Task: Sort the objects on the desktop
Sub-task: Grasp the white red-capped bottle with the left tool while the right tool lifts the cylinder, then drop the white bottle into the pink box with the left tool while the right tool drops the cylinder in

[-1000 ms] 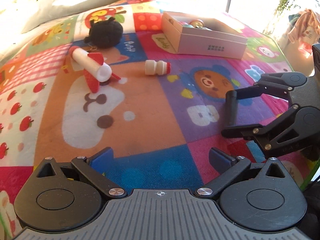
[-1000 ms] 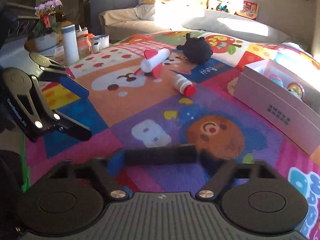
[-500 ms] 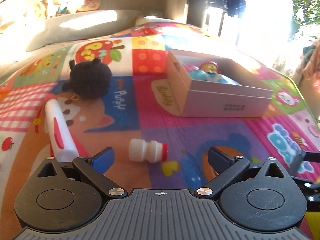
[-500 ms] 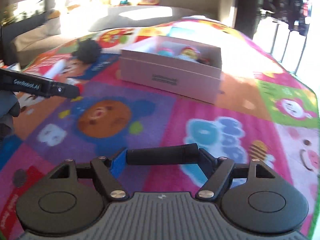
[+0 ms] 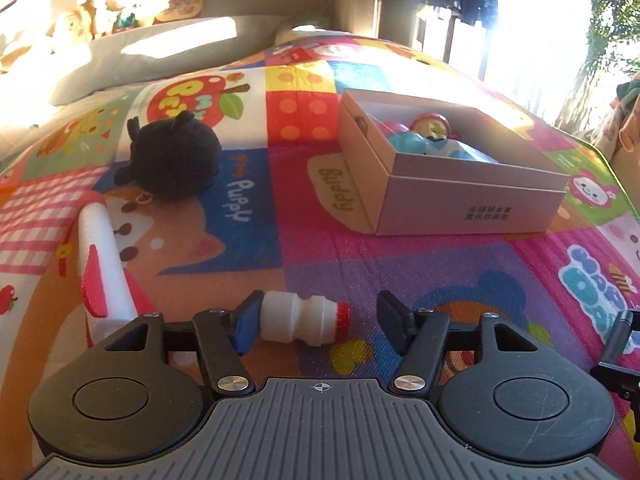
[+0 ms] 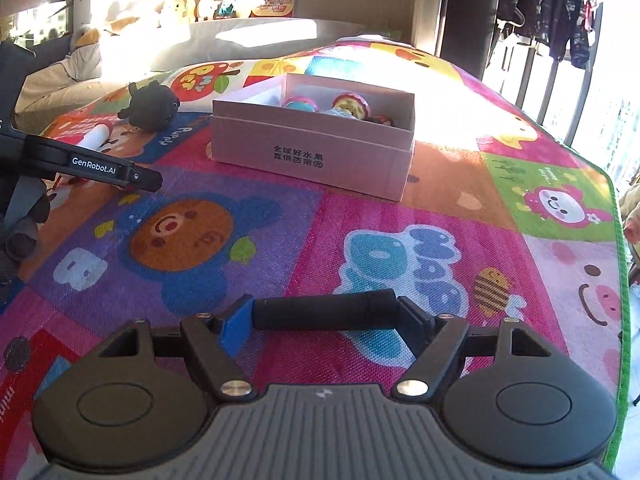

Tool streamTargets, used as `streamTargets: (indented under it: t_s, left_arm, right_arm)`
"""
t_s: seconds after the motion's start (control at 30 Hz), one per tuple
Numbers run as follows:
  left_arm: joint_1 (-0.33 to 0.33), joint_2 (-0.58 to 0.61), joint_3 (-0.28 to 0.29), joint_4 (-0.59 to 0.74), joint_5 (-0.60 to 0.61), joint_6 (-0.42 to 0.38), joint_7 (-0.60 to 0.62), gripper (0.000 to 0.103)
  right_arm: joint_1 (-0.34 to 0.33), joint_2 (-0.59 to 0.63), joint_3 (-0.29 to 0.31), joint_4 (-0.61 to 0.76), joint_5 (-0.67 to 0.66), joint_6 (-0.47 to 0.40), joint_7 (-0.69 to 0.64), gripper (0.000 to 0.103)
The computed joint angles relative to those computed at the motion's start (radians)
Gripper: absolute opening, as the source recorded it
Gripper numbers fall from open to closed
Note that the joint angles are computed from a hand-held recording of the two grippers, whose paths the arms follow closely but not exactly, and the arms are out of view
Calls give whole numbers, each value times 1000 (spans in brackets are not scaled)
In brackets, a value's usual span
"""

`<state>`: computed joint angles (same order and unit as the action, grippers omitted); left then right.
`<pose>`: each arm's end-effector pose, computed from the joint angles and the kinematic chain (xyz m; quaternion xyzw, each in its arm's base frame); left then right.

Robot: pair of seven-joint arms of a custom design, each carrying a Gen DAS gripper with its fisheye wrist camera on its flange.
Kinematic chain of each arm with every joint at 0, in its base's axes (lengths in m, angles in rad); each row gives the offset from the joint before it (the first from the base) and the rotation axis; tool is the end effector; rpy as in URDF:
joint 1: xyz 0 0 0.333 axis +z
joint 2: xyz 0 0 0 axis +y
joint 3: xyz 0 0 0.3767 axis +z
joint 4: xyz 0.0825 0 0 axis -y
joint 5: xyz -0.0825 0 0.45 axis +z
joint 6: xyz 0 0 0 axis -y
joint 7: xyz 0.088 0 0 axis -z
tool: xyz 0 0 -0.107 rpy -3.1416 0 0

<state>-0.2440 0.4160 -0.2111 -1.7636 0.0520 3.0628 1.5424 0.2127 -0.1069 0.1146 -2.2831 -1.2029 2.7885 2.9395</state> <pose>0.7107 -0.3250 0.4609 -0.4913 0.7562 -0.3806 0.2050 0.5312 0.2266 0.4662 -0.6382 0.6396 -0.3353 0.2669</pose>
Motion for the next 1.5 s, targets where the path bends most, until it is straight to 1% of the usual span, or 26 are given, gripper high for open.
streamTargets:
  t_s: [0.03, 0.1, 0.13, 0.23, 0.3, 0.47, 0.53, 0.6, 0.7, 0.73, 0.8, 0.83, 0.87, 0.9, 1.0, 1.1, 1.17, 1.2, 1.23, 1.27, 1.3, 1.33, 1.37, 1.4, 1.47, 1.5]
  left_arm:
    - [16, -1, -20, -4, -7, 2, 14, 57]
    - [71, -3, -87, -11, -38, -5, 65, 48]
    - [102, -6, -127, -18, -60, -5, 97, 48]
    - [154, -26, -197, -51, -110, 10, 174, 48]
    - [202, -44, -260, -76, -154, 13, 236, 48]
    - [366, -90, -471, -152, -299, 22, 447, 48]
    - [431, -108, -551, -176, -358, 26, 526, 48]
    - [480, -122, -613, -189, -413, 34, 591, 48]
    - [570, -127, -726, -196, -501, 80, 690, 48]
    - [614, -121, -781, -194, -527, 97, 724, 48]
    - [671, -103, -857, -186, -528, 131, 756, 48]
    - [681, -90, -875, -179, -508, 147, 761, 48]
    - [678, -76, -880, -164, -484, 162, 764, 48]
    - [655, -62, -864, -142, -458, 173, 762, 48]
    - [561, -5, -792, -45, -395, 178, 740, 48]
    - [432, 68, -684, 95, -352, 153, 683, 48]
    - [342, 129, -606, 201, -312, 145, 654, 50]
    - [283, 156, -547, 256, -295, 139, 631, 60]
    - [227, 174, -480, 307, -284, 109, 596, 69]
    - [178, 191, -413, 356, -276, 60, 551, 82]
    - [141, 192, -352, 376, -276, 30, 502, 84]
    - [120, 182, -304, 373, -264, 9, 443, 84]
    - [126, 163, -292, 342, -288, 7, 433, 88]
    - [148, 136, -294, 291, -298, 22, 422, 96]
    - [149, 69, -247, 173, -291, 80, 382, 97]
    - [164, 39, -243, 114, -284, 109, 369, 97]
  right_arm:
    - [1, -1, 1, 0, 1, -1, 0, 75]
    - [1, -1, 1, 0, 1, -3, 1, 75]
    - [1, 0, 2, 1, -1, -5, 2, 75]
    - [2, 0, 1, 0, -1, -5, 3, 75]
    - [3, -1, -1, 0, 11, -3, -5, 75]
    - [3, -18, -8, -13, 122, 40, -104, 75]
    - [-6, -38, 7, -19, 104, 38, -111, 75]
    - [-14, -61, 21, -24, 79, 28, -112, 75]
    - [-27, -103, 43, -27, 46, 6, -119, 75]
    - [-32, -116, 51, -27, 29, 0, -119, 75]
    - [-45, -144, 67, -20, -17, -19, -109, 75]
    - [-51, -154, 74, -16, -40, -28, -97, 75]
    - [-59, -164, 80, -4, -69, -39, -84, 75]
    - [-66, -169, 83, 10, -95, -47, -69, 75]
    - [-80, -155, 72, 75, -151, -43, -33, 75]
    - [-88, -87, 47, 184, -183, -13, -20, 75]
    - [-81, -18, 26, 276, -175, -7, -32, 75]
    - [-76, 23, 13, 326, -171, 1, -34, 75]
    - [-71, 69, -3, 382, -168, 15, -26, 75]
    - [-65, 114, -21, 436, -157, 38, -18, 76]
    - [-60, 160, -38, 485, -100, 61, -57, 83]
    - [-56, 206, -50, 532, -11, 67, -127, 86]
    - [-46, 238, -60, 566, 25, 48, -138, 87]
    - [-37, 257, -72, 584, 48, 34, -139, 87]
    - [-21, 264, -98, 574, 70, 49, -123, 87]
    - [-13, 260, -113, 558, 74, 65, -102, 89]
